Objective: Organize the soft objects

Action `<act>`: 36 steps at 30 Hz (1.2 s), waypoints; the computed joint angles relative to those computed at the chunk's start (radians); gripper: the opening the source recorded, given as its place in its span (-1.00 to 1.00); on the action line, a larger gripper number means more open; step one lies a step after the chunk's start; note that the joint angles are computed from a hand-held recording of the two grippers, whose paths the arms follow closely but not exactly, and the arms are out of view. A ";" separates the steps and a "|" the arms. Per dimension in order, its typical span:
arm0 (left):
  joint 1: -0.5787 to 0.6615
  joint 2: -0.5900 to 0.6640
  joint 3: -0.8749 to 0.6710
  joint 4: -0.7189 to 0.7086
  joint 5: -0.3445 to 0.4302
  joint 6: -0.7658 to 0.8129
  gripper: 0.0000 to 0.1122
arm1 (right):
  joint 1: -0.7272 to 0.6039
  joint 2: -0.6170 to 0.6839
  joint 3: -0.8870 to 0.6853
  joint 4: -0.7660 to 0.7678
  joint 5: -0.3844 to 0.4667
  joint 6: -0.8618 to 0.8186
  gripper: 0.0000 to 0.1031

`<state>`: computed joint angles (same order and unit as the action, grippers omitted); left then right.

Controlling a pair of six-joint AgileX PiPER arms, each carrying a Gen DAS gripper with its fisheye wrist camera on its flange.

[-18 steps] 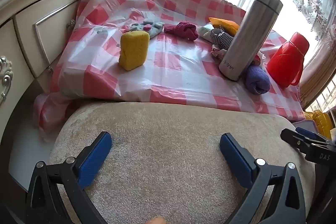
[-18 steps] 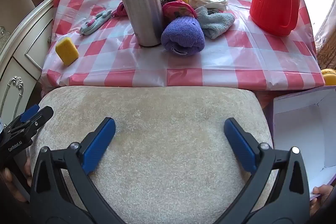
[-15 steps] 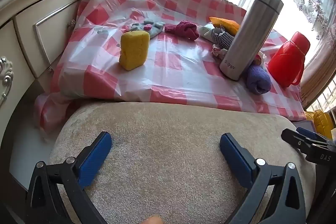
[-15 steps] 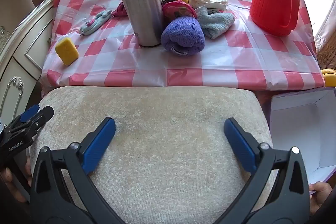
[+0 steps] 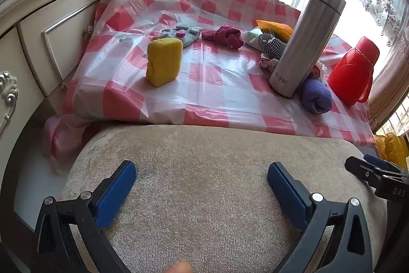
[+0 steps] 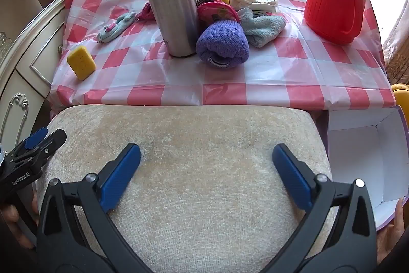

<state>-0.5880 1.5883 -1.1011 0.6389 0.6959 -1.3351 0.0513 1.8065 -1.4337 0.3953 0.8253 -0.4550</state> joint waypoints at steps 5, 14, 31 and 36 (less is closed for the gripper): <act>0.003 -0.001 -0.004 -0.008 0.002 0.011 0.84 | 0.000 -0.001 0.001 0.000 0.000 0.000 1.00; -0.001 0.003 -0.012 -0.003 0.022 0.014 0.84 | -0.001 -0.001 0.003 0.001 -0.002 -0.003 1.00; -0.007 0.007 -0.017 0.002 0.026 0.005 0.84 | -0.002 0.000 0.005 0.003 -0.006 -0.005 1.00; -0.007 0.007 -0.016 0.003 0.026 0.004 0.84 | -0.004 -0.006 0.012 0.008 -0.009 -0.010 1.00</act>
